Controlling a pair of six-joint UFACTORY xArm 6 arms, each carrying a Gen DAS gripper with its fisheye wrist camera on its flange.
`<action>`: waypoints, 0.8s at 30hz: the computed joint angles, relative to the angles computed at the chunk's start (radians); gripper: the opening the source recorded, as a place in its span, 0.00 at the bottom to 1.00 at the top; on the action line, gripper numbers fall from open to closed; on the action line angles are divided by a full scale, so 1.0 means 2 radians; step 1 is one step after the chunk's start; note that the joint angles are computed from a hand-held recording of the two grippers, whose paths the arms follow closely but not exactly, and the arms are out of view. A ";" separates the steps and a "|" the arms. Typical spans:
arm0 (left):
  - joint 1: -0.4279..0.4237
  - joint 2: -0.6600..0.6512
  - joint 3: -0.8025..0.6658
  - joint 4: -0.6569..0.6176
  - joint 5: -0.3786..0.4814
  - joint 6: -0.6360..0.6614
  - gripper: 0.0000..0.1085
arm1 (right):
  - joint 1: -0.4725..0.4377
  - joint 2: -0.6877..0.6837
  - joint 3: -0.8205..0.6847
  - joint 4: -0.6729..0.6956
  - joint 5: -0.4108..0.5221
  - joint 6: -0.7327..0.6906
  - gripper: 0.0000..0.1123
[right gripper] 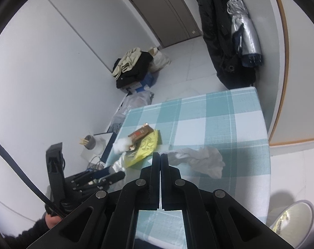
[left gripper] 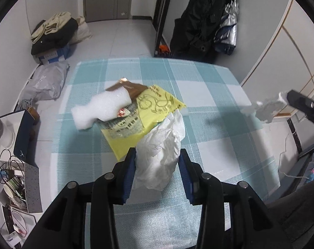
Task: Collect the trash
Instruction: 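Lift the white tissue off the table with the left gripper, then carry the white tissue with the left gripper over the round white trash bin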
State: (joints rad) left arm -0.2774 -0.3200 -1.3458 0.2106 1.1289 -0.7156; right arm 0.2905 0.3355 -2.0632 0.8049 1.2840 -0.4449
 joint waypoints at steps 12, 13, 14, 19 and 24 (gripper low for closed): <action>-0.041 -0.048 -0.006 0.083 0.044 -0.065 0.32 | -0.010 -0.142 0.163 0.069 -0.040 -0.091 0.00; -0.043 -0.051 -0.004 0.085 0.045 -0.067 0.32 | -0.012 -0.149 0.168 0.072 -0.040 -0.094 0.00; -0.049 -0.056 -0.003 0.088 0.046 -0.072 0.32 | -0.014 -0.158 0.176 0.078 -0.038 -0.098 0.00; -0.074 -0.060 -0.012 0.106 0.048 -0.096 0.32 | -0.032 -0.193 0.200 0.105 -0.028 -0.117 0.00; -0.099 -0.043 -0.039 0.120 0.048 -0.106 0.32 | -0.069 -0.221 0.211 0.135 -0.011 -0.135 0.00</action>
State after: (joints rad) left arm -0.4747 -0.4060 -1.4241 0.4508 1.2246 -0.9285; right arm 0.1530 -0.1057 -1.6422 1.0744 1.2622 -0.7155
